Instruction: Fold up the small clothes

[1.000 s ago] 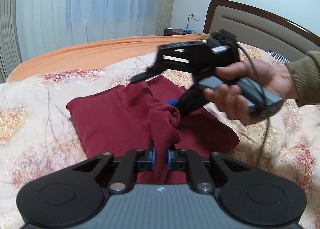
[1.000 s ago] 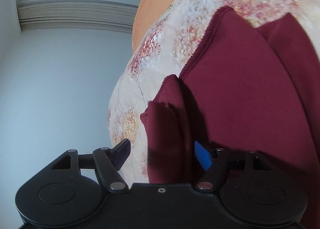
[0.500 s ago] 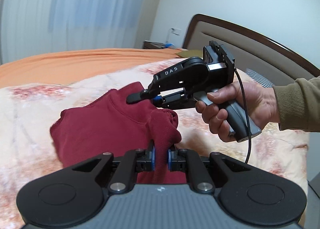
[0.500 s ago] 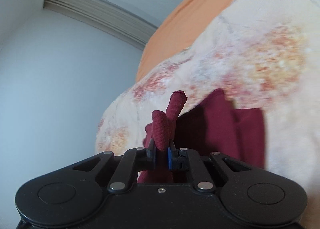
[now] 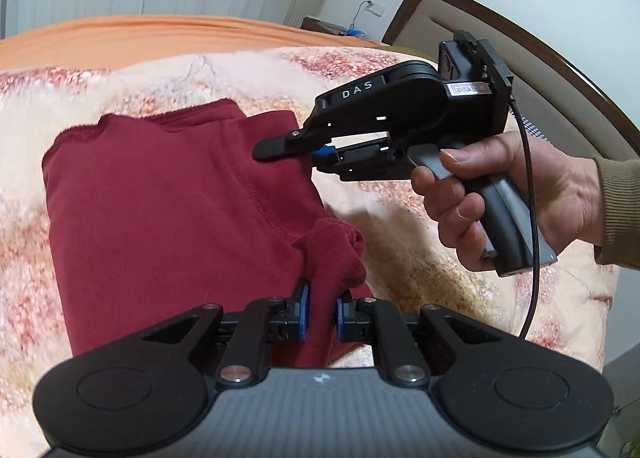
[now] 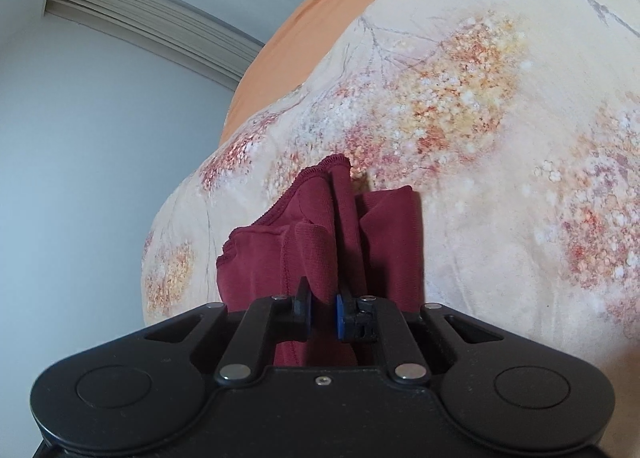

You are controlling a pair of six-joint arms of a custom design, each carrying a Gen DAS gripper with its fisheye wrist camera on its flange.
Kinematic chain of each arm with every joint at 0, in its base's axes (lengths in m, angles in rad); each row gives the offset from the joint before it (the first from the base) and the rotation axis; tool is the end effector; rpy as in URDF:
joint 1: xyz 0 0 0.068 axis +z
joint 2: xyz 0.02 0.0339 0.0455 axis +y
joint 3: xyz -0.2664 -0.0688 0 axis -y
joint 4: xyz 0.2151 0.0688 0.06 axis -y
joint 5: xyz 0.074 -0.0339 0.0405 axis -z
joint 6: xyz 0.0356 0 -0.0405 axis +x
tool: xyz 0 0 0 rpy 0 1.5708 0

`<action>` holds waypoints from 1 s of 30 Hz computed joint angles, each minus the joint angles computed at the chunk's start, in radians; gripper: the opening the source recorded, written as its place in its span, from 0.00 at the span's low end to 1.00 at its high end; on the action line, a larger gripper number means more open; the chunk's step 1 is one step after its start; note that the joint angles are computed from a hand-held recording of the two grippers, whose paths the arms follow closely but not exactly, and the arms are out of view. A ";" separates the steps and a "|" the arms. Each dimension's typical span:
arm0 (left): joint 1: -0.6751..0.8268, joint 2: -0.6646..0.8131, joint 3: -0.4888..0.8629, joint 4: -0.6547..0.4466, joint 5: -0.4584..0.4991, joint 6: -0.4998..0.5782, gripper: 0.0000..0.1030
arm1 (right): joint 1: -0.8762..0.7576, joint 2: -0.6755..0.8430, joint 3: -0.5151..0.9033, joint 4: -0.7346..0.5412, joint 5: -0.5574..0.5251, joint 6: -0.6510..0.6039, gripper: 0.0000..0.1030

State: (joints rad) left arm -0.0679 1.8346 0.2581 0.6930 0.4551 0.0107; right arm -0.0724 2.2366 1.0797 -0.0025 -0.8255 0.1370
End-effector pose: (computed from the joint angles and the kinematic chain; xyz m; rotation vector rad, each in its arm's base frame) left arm 0.2139 -0.0302 0.0733 0.2940 2.3988 -0.5821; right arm 0.3662 -0.0003 0.0602 0.0347 2.5521 1.1296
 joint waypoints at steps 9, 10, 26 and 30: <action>-0.027 -0.062 0.004 -0.035 -0.023 -0.026 0.12 | 0.000 -0.018 0.009 -0.010 -0.033 -0.029 0.11; -0.027 -0.073 -0.002 -0.028 -0.022 -0.027 0.12 | -0.003 -0.025 0.005 0.000 -0.052 -0.024 0.11; -0.088 0.008 0.057 -0.030 -0.075 -0.089 0.20 | -0.019 0.007 -0.001 0.022 0.017 -0.024 0.19; -0.086 0.017 0.049 -0.006 -0.048 -0.088 0.47 | -0.051 -0.018 -0.021 0.034 -0.009 -0.016 0.20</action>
State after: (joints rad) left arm -0.1535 1.8512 0.3071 0.6873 0.4074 -0.0770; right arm -0.1237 2.2189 1.0587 0.0312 -0.8342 0.1207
